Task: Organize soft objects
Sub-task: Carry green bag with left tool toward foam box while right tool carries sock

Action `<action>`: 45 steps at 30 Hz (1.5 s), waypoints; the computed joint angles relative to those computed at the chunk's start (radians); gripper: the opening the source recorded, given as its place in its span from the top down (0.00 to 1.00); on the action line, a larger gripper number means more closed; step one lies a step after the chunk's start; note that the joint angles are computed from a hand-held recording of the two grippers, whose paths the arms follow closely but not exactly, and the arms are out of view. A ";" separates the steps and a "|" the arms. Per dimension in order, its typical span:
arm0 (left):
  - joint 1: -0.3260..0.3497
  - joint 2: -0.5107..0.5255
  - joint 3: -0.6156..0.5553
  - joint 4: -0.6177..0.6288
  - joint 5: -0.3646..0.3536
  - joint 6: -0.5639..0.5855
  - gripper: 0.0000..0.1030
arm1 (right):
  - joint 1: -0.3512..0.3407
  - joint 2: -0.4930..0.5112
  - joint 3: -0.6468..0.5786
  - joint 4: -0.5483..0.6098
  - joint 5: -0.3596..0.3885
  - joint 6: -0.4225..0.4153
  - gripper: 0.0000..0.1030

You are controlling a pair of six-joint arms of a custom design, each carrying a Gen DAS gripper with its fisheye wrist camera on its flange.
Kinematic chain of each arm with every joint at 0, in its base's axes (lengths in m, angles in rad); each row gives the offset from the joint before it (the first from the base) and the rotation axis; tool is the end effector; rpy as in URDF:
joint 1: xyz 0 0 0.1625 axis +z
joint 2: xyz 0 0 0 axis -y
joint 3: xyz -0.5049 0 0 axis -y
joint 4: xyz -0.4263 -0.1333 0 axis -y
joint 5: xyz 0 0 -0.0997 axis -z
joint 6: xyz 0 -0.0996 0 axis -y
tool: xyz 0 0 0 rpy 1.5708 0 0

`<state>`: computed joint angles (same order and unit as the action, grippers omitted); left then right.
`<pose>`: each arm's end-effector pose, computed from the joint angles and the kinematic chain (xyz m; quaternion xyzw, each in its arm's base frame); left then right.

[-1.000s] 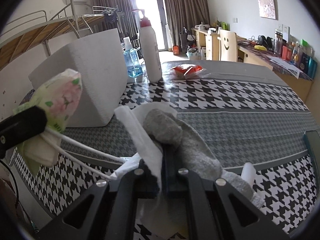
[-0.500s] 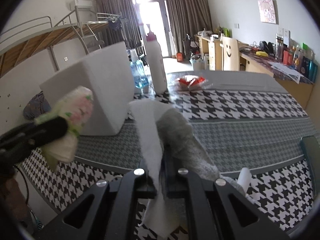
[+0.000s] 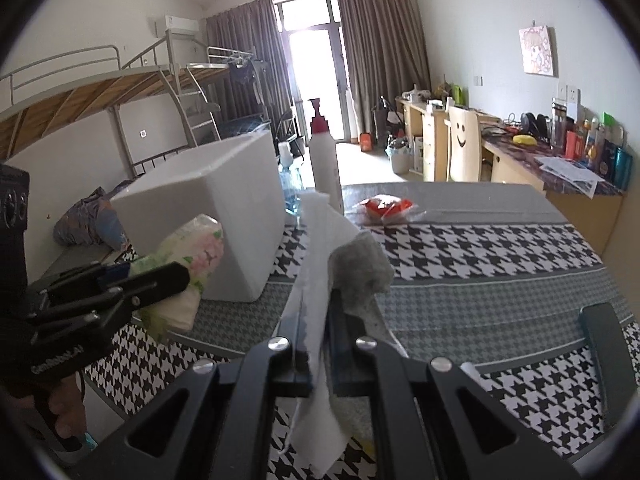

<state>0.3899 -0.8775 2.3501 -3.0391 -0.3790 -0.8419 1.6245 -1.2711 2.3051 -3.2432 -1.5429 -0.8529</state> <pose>-0.3433 -0.3852 0.0893 0.1408 0.8156 -0.4748 0.2993 0.1631 -0.4984 0.2580 0.4197 -0.8516 0.2942 0.1099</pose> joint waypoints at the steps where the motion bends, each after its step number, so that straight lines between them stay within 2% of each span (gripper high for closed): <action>1: -0.002 -0.003 -0.001 0.010 0.010 -0.006 0.71 | 0.000 -0.003 -0.001 0.001 0.005 -0.002 0.92; 6: -0.010 -0.017 -0.016 0.081 0.044 -0.032 0.71 | 0.008 -0.023 0.003 0.003 0.029 -0.014 0.92; 14: -0.022 -0.034 -0.026 0.115 0.069 -0.031 0.71 | 0.016 -0.040 -0.008 0.023 0.049 -0.020 0.92; 21: -0.013 -0.038 -0.048 0.079 0.081 0.040 0.71 | 0.028 -0.043 -0.020 0.019 0.064 -0.027 0.92; 29: 0.006 -0.018 -0.076 -0.091 0.097 0.226 0.71 | 0.053 -0.015 -0.056 0.006 0.052 0.001 0.92; 38: 0.008 -0.021 -0.087 -0.141 0.106 0.284 0.71 | 0.068 -0.021 -0.070 0.017 0.073 0.001 0.92; 45: -0.001 -0.035 -0.087 -0.123 0.124 0.281 0.71 | 0.078 -0.026 -0.087 0.043 0.089 0.007 0.92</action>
